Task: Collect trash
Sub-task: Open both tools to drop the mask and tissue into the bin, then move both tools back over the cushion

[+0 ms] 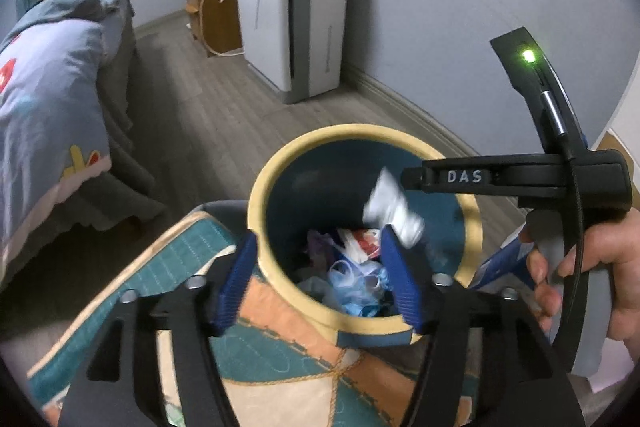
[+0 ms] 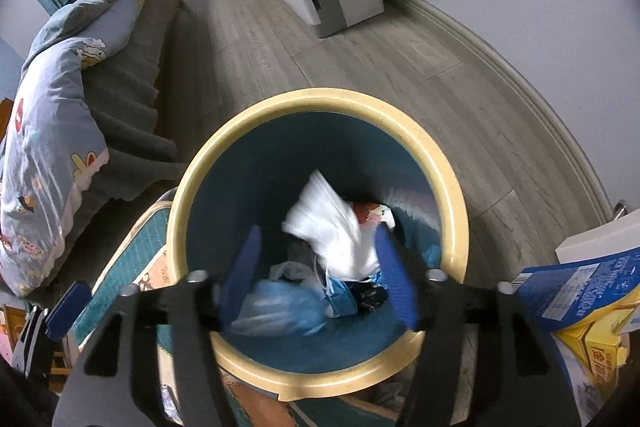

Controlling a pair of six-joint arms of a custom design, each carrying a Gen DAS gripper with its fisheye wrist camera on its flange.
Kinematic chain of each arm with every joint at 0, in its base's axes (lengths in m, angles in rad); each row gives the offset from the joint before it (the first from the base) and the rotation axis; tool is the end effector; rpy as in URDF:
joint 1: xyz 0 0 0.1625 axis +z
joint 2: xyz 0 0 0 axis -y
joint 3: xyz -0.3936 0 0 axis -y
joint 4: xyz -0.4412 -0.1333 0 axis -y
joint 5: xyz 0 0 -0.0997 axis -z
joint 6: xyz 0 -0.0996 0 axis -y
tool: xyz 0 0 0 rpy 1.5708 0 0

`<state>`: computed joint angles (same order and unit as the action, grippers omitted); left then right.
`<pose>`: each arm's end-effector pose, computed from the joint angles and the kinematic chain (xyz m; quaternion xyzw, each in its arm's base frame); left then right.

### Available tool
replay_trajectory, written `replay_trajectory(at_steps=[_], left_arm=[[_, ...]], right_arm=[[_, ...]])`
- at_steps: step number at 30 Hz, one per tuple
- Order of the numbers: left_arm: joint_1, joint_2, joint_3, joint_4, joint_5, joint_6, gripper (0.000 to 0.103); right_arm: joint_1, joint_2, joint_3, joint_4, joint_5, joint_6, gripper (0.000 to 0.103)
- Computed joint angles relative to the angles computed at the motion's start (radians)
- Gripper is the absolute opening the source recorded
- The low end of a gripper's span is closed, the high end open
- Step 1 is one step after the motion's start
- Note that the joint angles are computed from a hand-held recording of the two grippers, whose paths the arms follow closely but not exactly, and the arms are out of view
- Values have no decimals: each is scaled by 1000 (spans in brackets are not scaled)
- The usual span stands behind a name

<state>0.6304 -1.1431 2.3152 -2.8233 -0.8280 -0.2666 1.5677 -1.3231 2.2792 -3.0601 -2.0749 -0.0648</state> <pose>-0.2370 -0.4213 0.0489 0.2940 0.8835 -0.2366 0.2773 0.0837 -0.4814 0.1592 -0.0369 -0.9358 0.2468 0.2491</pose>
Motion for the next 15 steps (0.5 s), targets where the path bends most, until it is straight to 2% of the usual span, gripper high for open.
replay_trajectory(at_steps=[4, 6, 8, 11, 15], left_arm=[[-16, -42, 33, 24, 36, -35, 86], [-25, -64, 49, 44, 62, -52, 91], [-30, -94, 61, 81, 78, -79, 92], [-40, -159, 86, 147, 95, -130, 92], [-78, -285, 137, 274, 127, -219, 93]], right_arm=[[-3, -5, 5, 2, 17, 6, 90], [-3, -8, 8, 0, 31, 6, 97], [-2, -12, 8, 19, 48, 5, 97], [13, -9, 6, 33, 35, -18, 97], [49, -23, 16, 39, 26, -45, 97]])
